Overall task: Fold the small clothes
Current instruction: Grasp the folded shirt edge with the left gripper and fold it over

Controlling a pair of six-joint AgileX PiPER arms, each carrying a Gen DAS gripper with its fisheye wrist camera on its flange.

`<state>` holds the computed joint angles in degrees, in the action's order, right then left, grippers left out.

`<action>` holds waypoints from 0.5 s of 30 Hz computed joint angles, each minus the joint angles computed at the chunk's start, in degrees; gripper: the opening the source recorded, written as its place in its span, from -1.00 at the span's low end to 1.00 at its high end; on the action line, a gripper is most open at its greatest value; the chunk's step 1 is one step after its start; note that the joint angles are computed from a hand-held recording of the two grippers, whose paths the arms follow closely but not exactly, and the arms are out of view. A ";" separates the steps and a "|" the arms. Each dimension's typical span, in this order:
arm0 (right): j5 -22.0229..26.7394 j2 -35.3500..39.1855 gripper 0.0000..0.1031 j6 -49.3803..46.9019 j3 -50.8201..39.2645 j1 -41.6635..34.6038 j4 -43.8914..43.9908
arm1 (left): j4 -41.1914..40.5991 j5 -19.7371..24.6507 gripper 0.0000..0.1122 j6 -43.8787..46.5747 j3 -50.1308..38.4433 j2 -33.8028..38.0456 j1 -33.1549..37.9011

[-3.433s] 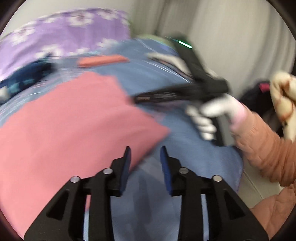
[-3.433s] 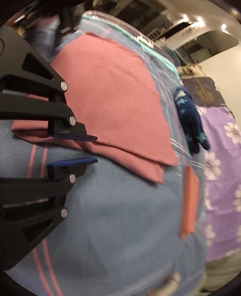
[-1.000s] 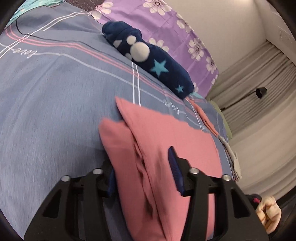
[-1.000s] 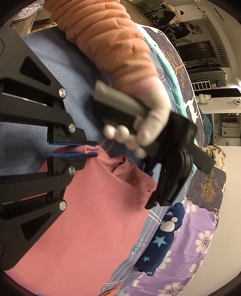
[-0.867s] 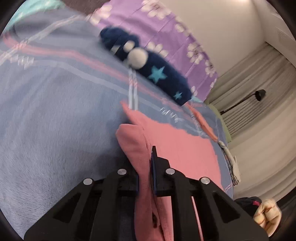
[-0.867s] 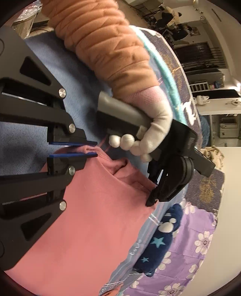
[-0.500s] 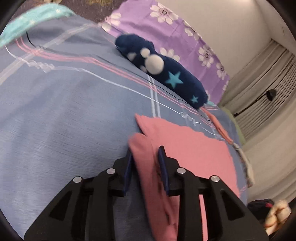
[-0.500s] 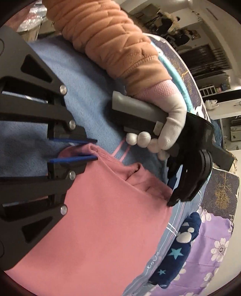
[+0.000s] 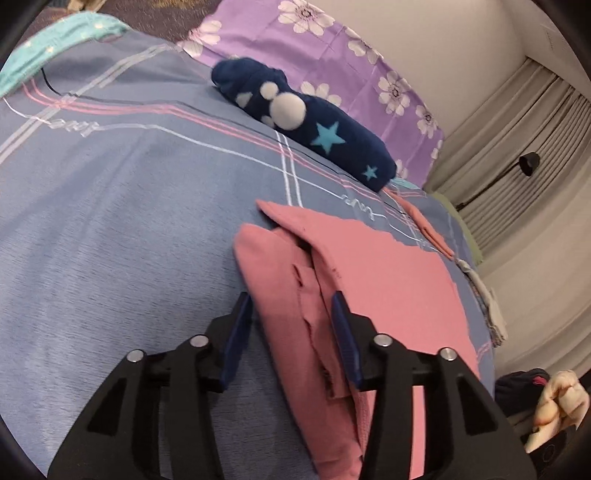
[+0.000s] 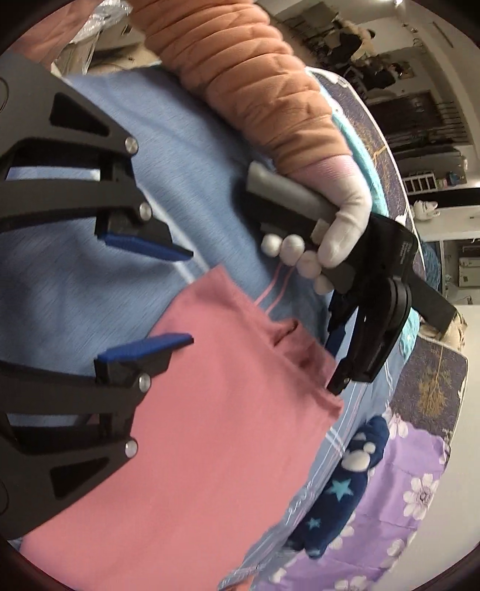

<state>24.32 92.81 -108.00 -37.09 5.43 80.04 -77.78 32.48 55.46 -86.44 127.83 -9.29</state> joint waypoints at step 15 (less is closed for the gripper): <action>-3.73 2.58 0.26 -5.98 0.21 1.04 7.04 | 0.72 4.22 -0.05 -9.14 -11.76 7.01 0.35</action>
